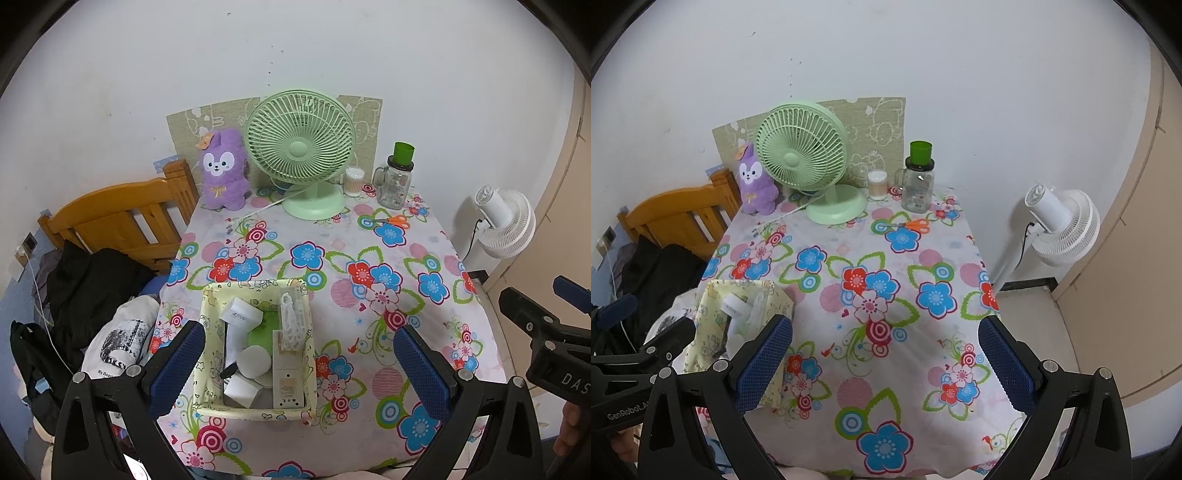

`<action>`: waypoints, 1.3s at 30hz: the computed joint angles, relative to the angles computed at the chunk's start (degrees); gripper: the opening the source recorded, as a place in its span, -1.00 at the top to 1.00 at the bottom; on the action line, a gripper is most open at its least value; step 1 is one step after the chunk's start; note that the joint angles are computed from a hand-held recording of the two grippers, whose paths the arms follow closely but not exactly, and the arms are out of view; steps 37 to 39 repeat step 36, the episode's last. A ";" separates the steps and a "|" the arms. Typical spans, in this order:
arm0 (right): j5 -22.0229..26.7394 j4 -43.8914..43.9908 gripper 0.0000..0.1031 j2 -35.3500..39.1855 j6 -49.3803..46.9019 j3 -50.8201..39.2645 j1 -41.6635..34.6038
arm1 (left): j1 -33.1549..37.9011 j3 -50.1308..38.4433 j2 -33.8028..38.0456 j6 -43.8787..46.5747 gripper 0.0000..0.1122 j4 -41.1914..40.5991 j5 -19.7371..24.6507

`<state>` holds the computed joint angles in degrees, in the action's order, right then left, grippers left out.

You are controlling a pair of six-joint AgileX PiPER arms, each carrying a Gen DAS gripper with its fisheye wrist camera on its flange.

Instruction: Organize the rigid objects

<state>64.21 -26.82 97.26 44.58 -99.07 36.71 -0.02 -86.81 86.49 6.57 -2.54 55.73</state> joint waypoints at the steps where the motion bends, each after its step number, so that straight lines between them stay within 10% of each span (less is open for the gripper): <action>1: 0.05 -0.05 -0.98 0.01 0.09 -0.01 0.07 | 0.04 -0.03 0.01 0.10 -0.83 -0.22 0.00; 39: -0.30 -0.29 -0.98 0.17 -0.14 0.18 0.62 | -0.53 0.39 0.41 0.88 -0.83 -0.41 -0.37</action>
